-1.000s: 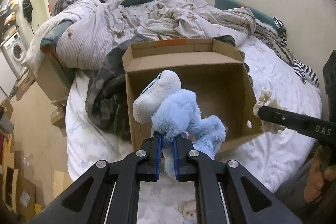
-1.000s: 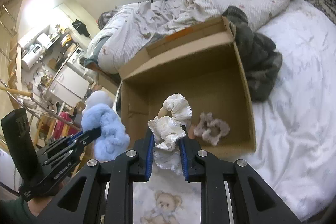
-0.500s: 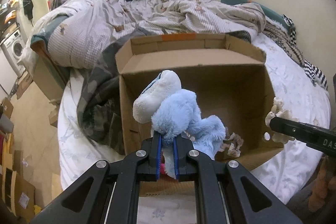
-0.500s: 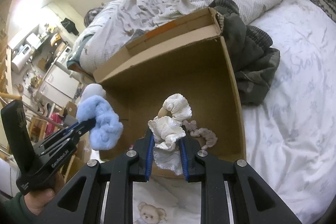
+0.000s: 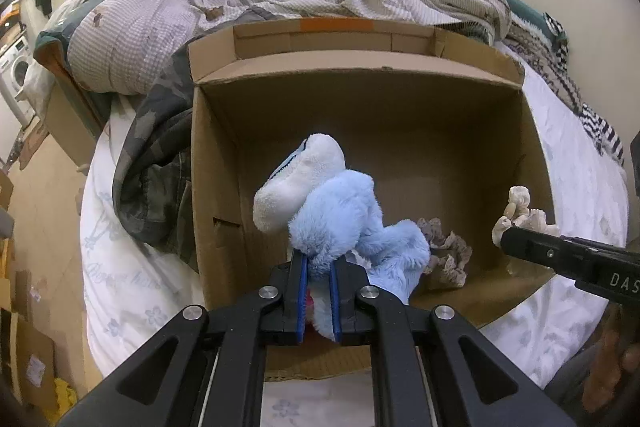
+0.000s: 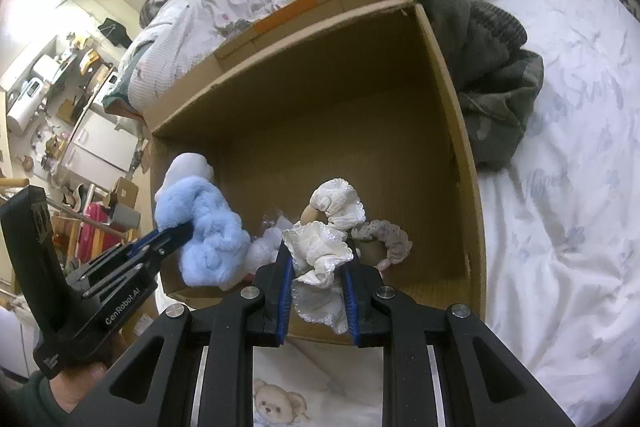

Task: Organize soft objects
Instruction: 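Carry the blue plush and lace scrunchie over the box with both grippers, then open both grippers to drop the plush and lace scrunchie into the box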

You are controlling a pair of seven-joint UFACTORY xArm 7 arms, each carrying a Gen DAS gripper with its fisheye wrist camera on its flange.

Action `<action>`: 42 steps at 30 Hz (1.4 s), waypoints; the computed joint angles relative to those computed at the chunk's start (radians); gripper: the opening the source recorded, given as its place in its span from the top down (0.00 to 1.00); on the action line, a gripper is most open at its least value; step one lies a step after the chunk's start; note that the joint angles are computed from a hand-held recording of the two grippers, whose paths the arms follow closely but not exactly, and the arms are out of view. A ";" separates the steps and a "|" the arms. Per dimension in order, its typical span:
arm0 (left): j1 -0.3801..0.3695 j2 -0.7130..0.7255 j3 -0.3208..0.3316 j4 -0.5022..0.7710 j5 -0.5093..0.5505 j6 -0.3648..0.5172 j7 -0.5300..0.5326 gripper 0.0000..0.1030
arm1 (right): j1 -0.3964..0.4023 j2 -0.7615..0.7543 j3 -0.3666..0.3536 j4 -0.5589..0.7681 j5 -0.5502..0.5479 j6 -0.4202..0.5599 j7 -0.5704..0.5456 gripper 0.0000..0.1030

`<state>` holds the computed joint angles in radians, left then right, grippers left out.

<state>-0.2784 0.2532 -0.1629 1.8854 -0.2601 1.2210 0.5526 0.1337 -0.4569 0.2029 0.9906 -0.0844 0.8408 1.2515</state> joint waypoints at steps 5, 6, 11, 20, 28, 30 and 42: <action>-0.005 -0.002 0.003 -0.010 0.020 0.015 -0.011 0.91 | 0.010 0.011 -0.010 -0.001 0.022 0.005 -0.012 0.77; -0.005 -0.004 0.004 -0.015 0.023 0.016 -0.013 0.91 | 0.012 0.012 -0.012 -0.002 0.027 0.003 -0.012 0.77; -0.004 -0.009 0.007 -0.023 0.033 0.020 -0.021 0.91 | 0.020 0.025 -0.017 0.000 0.044 -0.004 -0.025 0.77; -0.011 -0.007 0.005 -0.010 0.047 0.034 -0.031 0.82 | 0.013 0.003 -0.014 -0.025 0.041 -0.038 -0.006 0.77; -0.015 -0.017 0.007 -0.016 0.058 0.012 -0.052 0.32 | -0.017 -0.035 0.009 -0.049 0.015 -0.058 0.046 0.22; -0.016 -0.023 0.009 -0.024 0.066 -0.007 -0.059 0.32 | -0.020 -0.037 0.011 -0.040 0.001 -0.042 0.046 0.22; 0.034 -0.132 0.021 -0.102 -0.034 -0.134 -0.006 0.32 | -0.078 -0.070 0.112 0.061 -0.208 0.097 0.151 0.00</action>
